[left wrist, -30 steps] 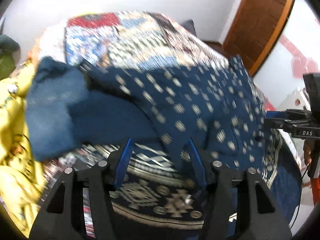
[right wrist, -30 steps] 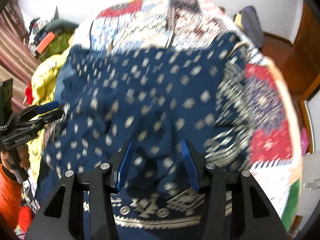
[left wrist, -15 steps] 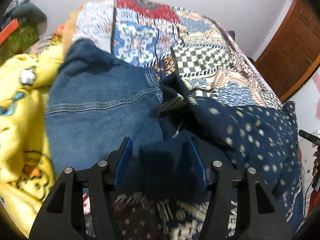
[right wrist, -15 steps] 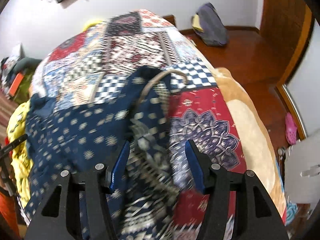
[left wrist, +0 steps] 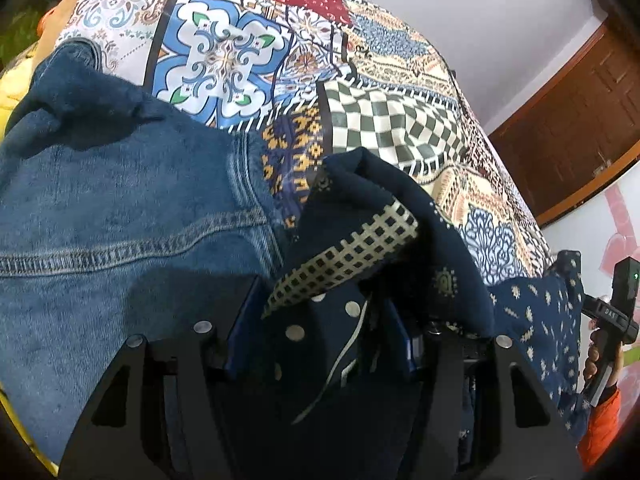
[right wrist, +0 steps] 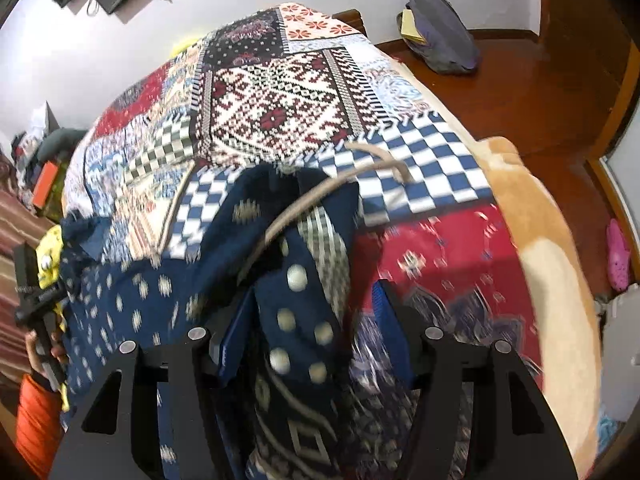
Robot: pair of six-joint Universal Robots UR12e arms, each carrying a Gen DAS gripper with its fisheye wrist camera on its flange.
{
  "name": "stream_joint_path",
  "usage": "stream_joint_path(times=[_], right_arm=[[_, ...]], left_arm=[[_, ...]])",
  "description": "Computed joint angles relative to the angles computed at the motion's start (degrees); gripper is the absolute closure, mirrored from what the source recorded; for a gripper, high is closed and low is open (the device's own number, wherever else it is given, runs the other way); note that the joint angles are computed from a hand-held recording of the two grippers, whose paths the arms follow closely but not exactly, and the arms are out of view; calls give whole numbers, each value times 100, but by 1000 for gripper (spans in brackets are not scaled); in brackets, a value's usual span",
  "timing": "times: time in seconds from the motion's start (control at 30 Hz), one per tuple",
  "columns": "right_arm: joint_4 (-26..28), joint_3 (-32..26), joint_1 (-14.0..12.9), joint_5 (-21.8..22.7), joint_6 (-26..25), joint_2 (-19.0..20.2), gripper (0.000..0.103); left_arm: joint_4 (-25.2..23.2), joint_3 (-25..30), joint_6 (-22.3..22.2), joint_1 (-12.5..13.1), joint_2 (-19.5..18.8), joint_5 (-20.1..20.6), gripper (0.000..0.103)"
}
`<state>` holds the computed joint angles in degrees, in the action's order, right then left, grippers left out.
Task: Fold large clothes
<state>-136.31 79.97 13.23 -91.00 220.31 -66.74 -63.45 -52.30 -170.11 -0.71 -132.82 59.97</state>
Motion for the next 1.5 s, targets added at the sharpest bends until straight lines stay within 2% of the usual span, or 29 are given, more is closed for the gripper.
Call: stream_joint_path(times=[0.03, 0.07, 0.13, 0.17, 0.2, 0.27, 0.43, 0.57, 0.67, 0.77, 0.87, 0.97, 1.1, 1.23, 1.3, 1.33, 1.43, 1.5], right_arm=[[-125, 8, -23, 48, 99, 31, 50], [-186, -23, -40, 87, 138, 75, 63], [-276, -56, -78, 311, 278, 129, 79], [-301, -92, -71, 301, 363, 156, 83], [-276, -149, -45, 223, 357, 181, 85], [-174, -321, 22, 26, 190, 241, 90], [-25, -880, 124, -422, -336, 420, 93], [107, -1343, 121, -580, -353, 656, 94], [344, -1679, 167, -815, -326, 884, 94], [648, -1898, 184, -955, -292, 1076, 94], [751, -1826, 144, -876, -342, 1098, 94], [658, -1683, 135, -859, -468, 1064, 93], [632, -1638, 189, -1043, -669, 1028, 90], [855, -1673, 287, -1300, -940, 937, 86], [958, -1672, 346, -1401, -1118, 862, 82], [970, -1645, 373, -1427, -1198, 811, 75], [851, -1477, 496, -1652, -1361, 589, 59], [788, -1402, 553, -1700, -1391, 476, 54]], left_arm=[[92, -27, -19, -6, 5, 17, 50], [232, -94, -45, -21, 36, 100, 55], [389, -152, -106, -36, 71, 211, 73], [393, -154, -131, -18, 81, 90, 89], [436, -162, -206, -4, 97, 17, 95], [614, -201, -293, -10, 152, 134, 96], [1064, -116, -455, 4, 197, 372, 97], [1292, 174, -696, 45, 85, 519, 97], [1261, 419, -815, 45, -54, 619, 97], [1043, 616, -627, -17, -205, 994, 97], [795, 717, -300, -76, -332, 1290, 97], [736, 662, -34, -90, -377, 1369, 96], [545, 622, -77, -69, -393, 1439, 94], [588, 446, -96, -56, -275, 1604, 92], [651, 320, -1, -59, -169, 1771, 92], [680, 265, 42, -58, -115, 1805, 92], [828, -56, 197, -4, 175, 1675, 92], [954, -319, 329, 40, 408, 1535, 91]])
